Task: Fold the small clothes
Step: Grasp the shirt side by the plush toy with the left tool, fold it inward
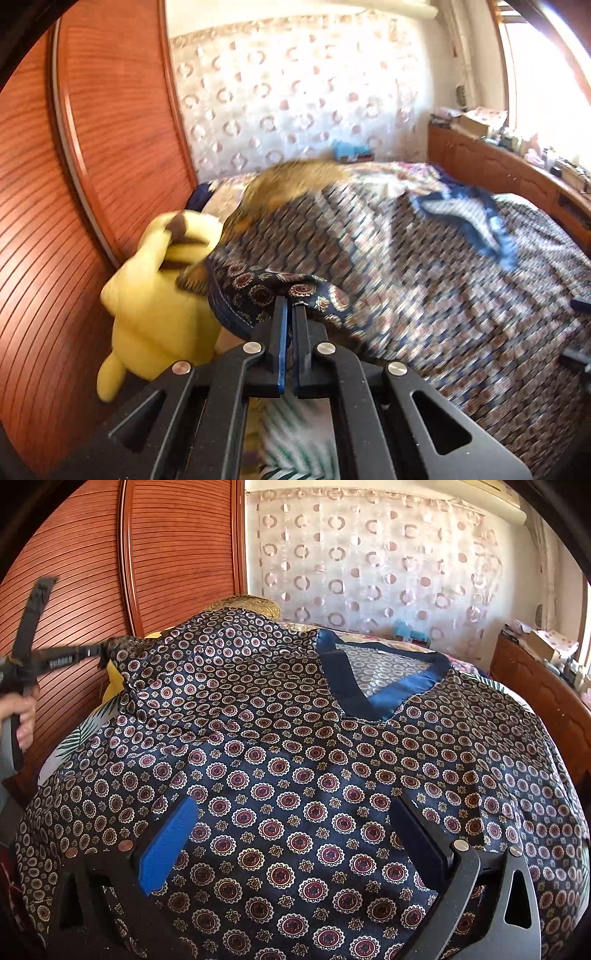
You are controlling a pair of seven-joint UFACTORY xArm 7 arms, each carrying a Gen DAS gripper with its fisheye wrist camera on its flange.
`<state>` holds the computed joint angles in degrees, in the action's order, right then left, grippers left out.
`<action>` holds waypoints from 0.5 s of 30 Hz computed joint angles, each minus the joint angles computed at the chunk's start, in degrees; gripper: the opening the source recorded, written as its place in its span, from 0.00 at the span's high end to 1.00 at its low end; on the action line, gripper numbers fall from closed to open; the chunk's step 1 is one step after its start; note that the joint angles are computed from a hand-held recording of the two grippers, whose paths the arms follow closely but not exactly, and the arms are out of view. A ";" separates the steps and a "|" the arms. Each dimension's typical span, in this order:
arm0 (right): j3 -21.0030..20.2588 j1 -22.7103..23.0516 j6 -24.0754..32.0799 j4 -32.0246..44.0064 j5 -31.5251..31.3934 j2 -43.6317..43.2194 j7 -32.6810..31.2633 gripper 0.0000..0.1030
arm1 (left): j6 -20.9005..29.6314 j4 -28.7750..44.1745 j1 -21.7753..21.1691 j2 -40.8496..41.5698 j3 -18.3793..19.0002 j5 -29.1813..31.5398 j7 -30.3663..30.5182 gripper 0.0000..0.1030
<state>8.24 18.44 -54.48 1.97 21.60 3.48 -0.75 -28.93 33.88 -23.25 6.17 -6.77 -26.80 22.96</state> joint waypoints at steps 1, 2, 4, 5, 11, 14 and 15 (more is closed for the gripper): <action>0.09 0.24 0.23 2.10 0.43 2.07 -0.26 0.00 | 0.44 0.46 0.01 -0.33 -0.30 0.92 -0.45 0.97; 0.28 0.72 -1.13 2.51 1.08 3.37 0.07 0.00 | 1.04 1.30 -0.32 -0.74 -0.75 1.62 -0.46 0.97; -0.51 0.27 -0.94 3.33 -0.22 4.01 0.31 0.00 | 1.92 2.53 -1.35 -1.05 -1.30 1.31 0.50 0.97; -0.67 0.14 -0.81 3.42 -0.65 3.98 0.54 0.00 | 2.81 3.62 -2.00 -1.07 -1.57 0.95 1.26 0.97; -1.30 -0.97 -0.62 3.26 -2.82 3.71 1.46 0.00 | 5.11 3.48 -2.58 -1.77 -4.45 10.34 -6.09 0.97; -1.50 -1.42 -0.55 3.13 -3.64 3.53 1.71 0.00 | 6.15 2.25 -3.59 -2.39 -4.36 10.99 -7.34 0.97; -1.53 -1.52 -0.56 3.10 -3.83 3.48 1.84 0.00 | 6.12 1.94 -3.78 -2.42 -4.28 10.99 -7.48 0.97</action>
